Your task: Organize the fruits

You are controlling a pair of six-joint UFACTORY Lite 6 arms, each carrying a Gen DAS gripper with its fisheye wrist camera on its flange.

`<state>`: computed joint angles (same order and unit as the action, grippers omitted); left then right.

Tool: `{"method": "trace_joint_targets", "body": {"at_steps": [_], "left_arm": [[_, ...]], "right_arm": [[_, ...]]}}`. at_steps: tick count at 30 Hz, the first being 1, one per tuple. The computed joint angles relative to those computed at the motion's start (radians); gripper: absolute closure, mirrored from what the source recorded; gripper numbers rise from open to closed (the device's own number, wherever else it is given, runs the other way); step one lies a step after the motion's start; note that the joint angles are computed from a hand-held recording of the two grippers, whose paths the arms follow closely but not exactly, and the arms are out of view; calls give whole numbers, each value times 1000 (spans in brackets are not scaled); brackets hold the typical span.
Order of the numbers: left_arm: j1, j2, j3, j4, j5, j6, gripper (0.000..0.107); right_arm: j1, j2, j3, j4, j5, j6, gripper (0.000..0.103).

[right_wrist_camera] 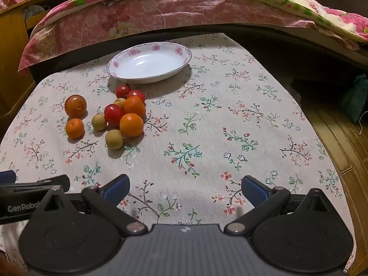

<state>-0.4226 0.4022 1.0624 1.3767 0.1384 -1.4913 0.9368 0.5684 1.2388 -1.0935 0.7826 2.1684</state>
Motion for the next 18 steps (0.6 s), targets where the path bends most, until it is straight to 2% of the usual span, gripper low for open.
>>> {"method": "trace_joint_targets", "body": {"at_steps": [7,12,18], "left_arm": [[-3,3,-3,36,4,-34,5],[1,7,8,-36,3,43,5],[1,10,12,-41,4,50,5]], "right_arm": [[-5,-14,-8,9,-1,-14,6],[-9,-13,-2,18,-3,-30,6],[-9,-11,-1,19,-4,-31,6]]}}
